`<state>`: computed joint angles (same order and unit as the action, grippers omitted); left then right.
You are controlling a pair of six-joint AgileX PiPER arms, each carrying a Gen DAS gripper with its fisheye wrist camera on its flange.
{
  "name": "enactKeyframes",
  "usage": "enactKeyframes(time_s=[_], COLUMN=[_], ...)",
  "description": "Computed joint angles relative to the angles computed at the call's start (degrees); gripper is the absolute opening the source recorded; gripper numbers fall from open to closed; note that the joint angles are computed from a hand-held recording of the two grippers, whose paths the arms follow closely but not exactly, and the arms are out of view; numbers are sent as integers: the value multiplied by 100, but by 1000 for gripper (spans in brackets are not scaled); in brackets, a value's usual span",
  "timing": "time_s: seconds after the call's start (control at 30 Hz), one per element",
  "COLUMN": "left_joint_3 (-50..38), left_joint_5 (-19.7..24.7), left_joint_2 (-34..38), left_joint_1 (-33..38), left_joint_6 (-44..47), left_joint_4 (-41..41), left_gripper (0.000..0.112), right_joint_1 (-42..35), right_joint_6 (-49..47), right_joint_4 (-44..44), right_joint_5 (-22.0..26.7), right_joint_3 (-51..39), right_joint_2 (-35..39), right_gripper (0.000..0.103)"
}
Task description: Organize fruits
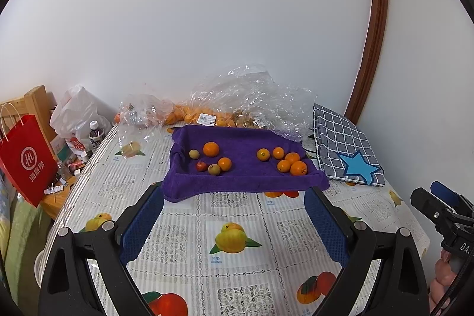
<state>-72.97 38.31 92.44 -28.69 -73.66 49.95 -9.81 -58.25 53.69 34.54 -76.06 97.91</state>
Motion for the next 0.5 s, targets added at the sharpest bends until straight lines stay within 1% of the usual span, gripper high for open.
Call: enactKeyframes(time_s=[0.5], left_joint_3=[34], left_joint_5=[-12], left_joint_2=[-41], left_joint_1=[26], left_joint_6=[30], left_joint_4=[-16], left_gripper=[96], right_joint_1=[-14], right_joint_6=[-30], right_joint_4=[19], right_joint_5=[30], right_joint_3=[1], right_joint_2=[-7], right_gripper=[103])
